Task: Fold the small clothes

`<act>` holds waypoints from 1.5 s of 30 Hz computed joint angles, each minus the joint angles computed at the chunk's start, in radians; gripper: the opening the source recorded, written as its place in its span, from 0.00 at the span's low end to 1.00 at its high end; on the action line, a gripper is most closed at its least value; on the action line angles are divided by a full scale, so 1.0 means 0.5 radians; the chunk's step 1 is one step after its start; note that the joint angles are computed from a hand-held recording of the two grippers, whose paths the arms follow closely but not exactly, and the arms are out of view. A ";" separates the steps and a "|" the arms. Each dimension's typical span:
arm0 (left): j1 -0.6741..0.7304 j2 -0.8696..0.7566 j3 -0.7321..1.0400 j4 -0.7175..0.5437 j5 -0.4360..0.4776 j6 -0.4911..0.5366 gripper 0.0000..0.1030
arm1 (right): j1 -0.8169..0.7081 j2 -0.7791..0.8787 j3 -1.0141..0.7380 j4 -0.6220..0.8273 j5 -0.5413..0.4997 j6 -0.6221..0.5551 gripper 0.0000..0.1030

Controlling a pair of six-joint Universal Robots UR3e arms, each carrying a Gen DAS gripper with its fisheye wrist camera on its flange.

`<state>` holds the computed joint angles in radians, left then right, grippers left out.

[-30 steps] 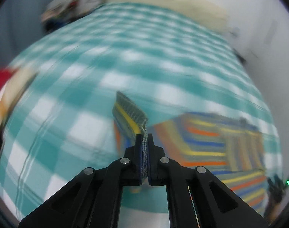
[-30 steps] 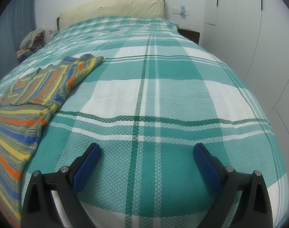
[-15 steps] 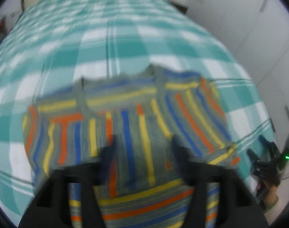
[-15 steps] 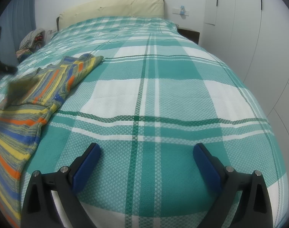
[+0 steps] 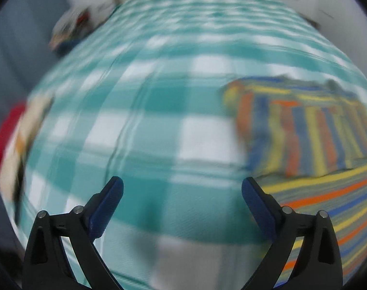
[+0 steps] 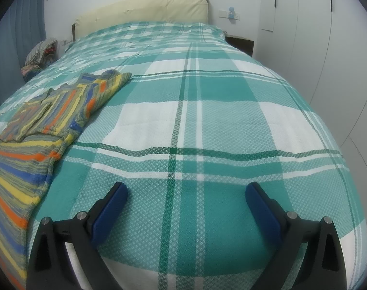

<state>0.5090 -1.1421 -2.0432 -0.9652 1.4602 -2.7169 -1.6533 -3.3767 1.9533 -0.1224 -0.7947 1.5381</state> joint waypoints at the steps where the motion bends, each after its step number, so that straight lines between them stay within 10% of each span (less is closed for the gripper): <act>1: 0.152 0.059 -0.107 0.007 -0.072 0.042 0.96 | -0.001 0.000 -0.001 0.002 0.000 -0.001 0.95; 5: 0.339 0.036 -0.533 0.483 -0.037 0.058 0.98 | -0.002 -0.008 -0.004 -0.011 -0.001 0.004 0.95; 9: 0.633 0.278 -0.938 0.758 -0.373 0.183 1.00 | 0.012 -0.015 -0.002 -0.025 -0.002 0.026 0.95; 45: 0.599 0.149 -0.904 0.834 -0.345 0.096 1.00 | 0.012 -0.045 -0.037 -0.025 -0.014 0.059 0.97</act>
